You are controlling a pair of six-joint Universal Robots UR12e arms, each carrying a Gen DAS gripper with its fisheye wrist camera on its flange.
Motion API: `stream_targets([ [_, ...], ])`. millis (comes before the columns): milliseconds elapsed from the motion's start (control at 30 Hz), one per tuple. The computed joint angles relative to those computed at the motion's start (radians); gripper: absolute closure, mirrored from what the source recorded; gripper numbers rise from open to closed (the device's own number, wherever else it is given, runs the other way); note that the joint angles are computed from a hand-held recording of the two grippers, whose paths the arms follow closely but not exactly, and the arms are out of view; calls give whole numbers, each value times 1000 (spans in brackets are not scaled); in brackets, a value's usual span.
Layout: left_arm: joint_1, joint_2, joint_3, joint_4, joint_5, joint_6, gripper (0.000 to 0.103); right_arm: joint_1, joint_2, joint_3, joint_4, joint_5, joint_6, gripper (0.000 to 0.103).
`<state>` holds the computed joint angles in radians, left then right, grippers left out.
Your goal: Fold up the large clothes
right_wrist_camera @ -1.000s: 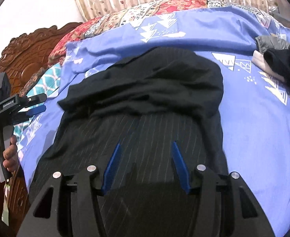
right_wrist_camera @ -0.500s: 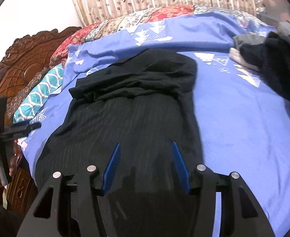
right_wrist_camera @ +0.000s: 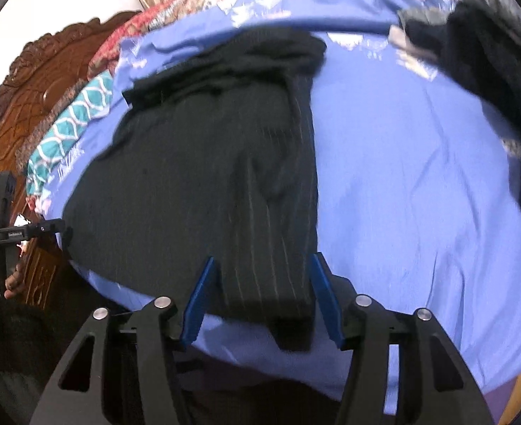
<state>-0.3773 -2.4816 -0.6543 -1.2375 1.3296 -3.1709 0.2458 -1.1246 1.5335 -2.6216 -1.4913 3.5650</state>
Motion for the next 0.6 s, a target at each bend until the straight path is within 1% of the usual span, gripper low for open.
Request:
stream_targets([
  [67,-3,-9,14,-32,-7,9,41,-6,6,9,-21,30,34,26],
  [167,-5,-26,44,-65,-17,-17,42,-17,16,14,-56,87,94,26],
  [233,-8,-43,72,-93,1,-36,38,-26,19,18,-87,129,120,26],
  [267,-7,-49,83,-103,1,-46,30,-29,18,23,-111,148,127,26],
  [333,1,-62,99,-125,-30,-102,20,-37,15,29,-144,176,139,25],
  [400,8,-68,103,-136,-56,-150,18,-43,8,36,-155,180,146,25],
  [467,11,-70,105,-137,-70,-161,16,-52,-2,48,-174,178,162,25],
  [600,4,-96,154,-180,-62,-131,7,-68,-16,75,-205,173,217,24],
])
